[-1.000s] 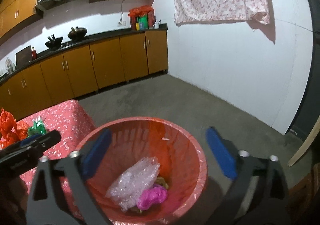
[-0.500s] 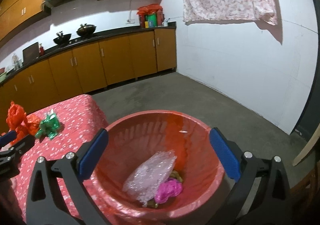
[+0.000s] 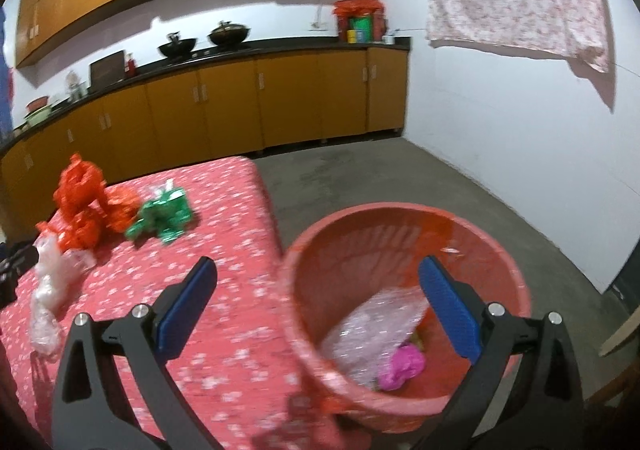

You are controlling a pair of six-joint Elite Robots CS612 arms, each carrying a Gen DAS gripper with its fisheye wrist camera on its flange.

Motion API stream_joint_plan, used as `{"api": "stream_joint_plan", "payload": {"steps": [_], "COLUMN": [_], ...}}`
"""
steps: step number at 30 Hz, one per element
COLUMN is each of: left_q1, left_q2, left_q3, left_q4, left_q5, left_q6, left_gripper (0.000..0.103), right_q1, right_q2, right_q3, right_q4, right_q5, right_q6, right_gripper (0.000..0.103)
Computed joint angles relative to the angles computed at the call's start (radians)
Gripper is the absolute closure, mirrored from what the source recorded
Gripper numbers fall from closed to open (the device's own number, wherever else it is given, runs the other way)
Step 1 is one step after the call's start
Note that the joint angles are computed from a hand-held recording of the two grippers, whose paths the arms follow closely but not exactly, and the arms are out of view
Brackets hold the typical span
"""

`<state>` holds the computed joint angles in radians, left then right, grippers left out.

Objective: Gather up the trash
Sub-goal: 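Grasp the long white plastic bag with the right tool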

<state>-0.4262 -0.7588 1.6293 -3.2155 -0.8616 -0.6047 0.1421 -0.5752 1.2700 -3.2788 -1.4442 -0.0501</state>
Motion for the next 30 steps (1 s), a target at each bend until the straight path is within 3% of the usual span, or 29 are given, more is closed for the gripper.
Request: {"api": "stream_joint_plan", "payload": {"steps": [6, 19, 23, 30], "left_q1": [0.024, 0.055, 0.069, 0.079], "left_q2": [-0.035, -0.105, -0.12, -0.128], "left_q3": [0.078, 0.233, 0.272, 0.301], "left_q4": [0.009, 0.003, 0.006, -0.021], "left_q5": [0.016, 0.084, 0.068, 0.062], "left_q6": [-0.115, -0.257, -0.311, -0.339], "left_gripper": [0.002, 0.002, 0.002, 0.002], "right_q1": [0.034, 0.136, 0.173, 0.206], "right_q2": [0.002, -0.006, 0.009, 0.044], "right_q3": [-0.005, -0.007, -0.038, -0.106], "right_q4": [0.031, 0.157, 0.234, 0.341], "right_q5": [0.069, 0.279, 0.265, 0.222], "right_q6": [-0.031, -0.142, -0.183, -0.173], "right_gripper": [0.004, 0.006, 0.017, 0.022]}}
